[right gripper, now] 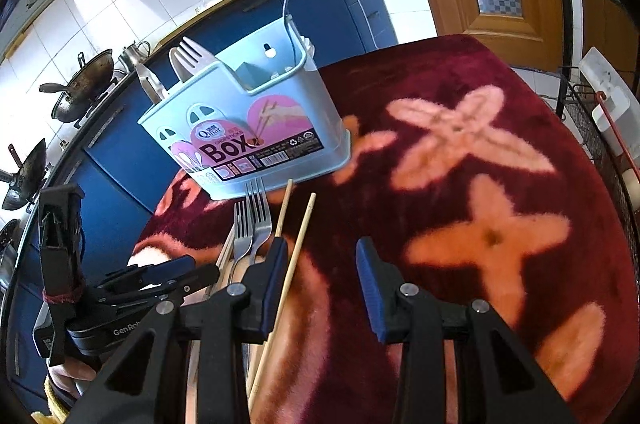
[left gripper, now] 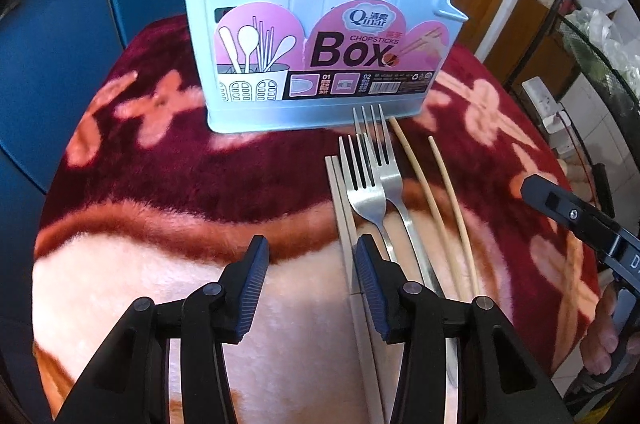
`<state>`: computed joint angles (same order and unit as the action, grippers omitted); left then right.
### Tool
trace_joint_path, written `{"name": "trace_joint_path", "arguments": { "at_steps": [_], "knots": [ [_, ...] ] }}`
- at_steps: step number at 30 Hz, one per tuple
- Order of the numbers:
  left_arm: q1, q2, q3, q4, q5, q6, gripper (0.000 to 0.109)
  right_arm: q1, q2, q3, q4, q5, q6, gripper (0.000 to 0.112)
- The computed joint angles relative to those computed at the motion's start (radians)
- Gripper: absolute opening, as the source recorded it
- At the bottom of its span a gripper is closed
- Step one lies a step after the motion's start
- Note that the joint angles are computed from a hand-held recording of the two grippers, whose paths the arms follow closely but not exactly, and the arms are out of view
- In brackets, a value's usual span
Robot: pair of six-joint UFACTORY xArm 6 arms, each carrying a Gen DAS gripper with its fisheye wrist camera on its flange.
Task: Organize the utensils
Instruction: 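Move both tools back down to the remaining forks and chopsticks, then grasp a wooden chopstick with the left tool while the right tool grasps another chopstick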
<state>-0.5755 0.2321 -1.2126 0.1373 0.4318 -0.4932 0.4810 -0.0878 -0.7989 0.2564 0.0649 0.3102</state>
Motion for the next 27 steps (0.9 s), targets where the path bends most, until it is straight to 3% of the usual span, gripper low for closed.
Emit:
{"name": "trace_joint_path", "arguments": {
  "at_steps": [8, 12, 18, 23, 27],
  "knots": [
    [-0.015, 0.031, -0.027, 0.105, 0.003, -0.049, 0.05, 0.008, -0.003, 0.004, 0.037, -0.003, -0.034, 0.039],
    [-0.006, 0.021, -0.01, 0.049, -0.022, -0.014, 0.05, 0.011, -0.002, 0.006, 0.066, -0.003, -0.055, 0.039],
    [-0.004, -0.037, 0.066, -0.167, -0.1, 0.149, 0.05, 0.014, 0.002, 0.005, 0.094, -0.003, -0.076, 0.039],
    [-0.006, -0.063, 0.084, -0.063, -0.075, 0.07, 0.05, 0.018, 0.004, 0.004, 0.106, -0.001, -0.088, 0.039],
    [-0.009, -0.073, 0.098, -0.066, -0.062, 0.06, 0.05, 0.019, 0.006, 0.004, 0.104, -0.002, -0.084, 0.039]
  ]
}}
